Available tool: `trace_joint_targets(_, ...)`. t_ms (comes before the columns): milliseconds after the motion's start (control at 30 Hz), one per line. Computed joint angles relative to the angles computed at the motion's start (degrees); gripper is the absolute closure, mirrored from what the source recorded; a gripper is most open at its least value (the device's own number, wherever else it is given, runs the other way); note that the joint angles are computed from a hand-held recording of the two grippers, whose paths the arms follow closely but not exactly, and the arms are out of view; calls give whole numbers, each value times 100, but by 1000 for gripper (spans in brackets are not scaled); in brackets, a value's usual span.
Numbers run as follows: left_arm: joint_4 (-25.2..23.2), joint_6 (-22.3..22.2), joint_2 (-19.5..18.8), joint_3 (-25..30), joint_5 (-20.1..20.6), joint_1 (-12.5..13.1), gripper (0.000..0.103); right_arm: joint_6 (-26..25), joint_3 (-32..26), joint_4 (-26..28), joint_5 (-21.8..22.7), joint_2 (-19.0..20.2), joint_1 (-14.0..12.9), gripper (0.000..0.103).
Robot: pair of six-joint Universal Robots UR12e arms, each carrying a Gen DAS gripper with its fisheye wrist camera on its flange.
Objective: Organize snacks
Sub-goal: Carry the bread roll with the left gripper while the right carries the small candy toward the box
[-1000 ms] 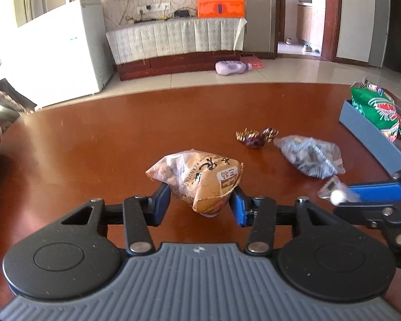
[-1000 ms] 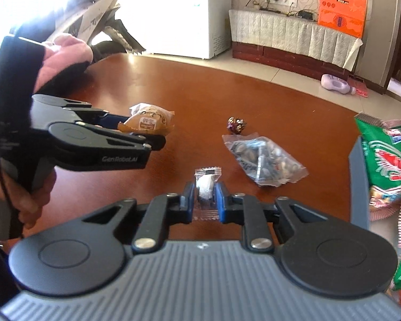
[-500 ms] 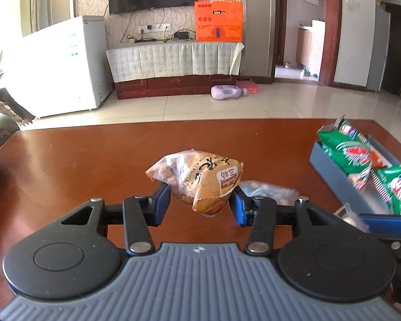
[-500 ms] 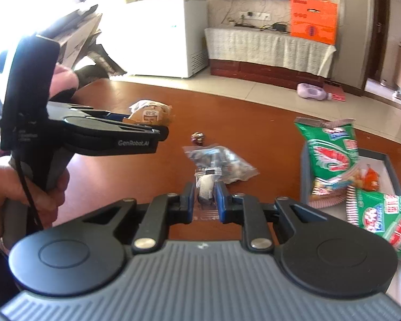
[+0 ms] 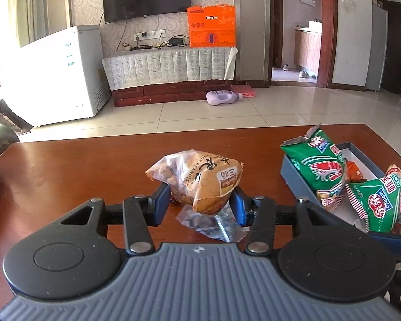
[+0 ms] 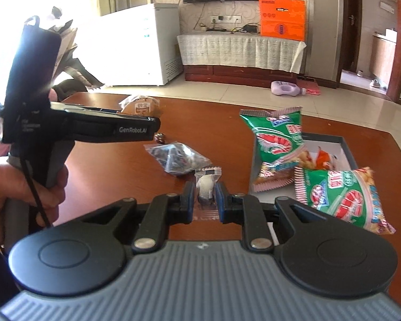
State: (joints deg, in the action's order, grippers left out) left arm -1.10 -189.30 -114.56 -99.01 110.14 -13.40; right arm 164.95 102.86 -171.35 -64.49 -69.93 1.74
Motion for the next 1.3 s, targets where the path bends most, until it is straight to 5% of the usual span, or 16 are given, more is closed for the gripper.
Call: trace_joint_targets(1300, -116, 103, -414, 568, -337, -378, 48, 78, 397, -191, -110, -244, -502, 83)
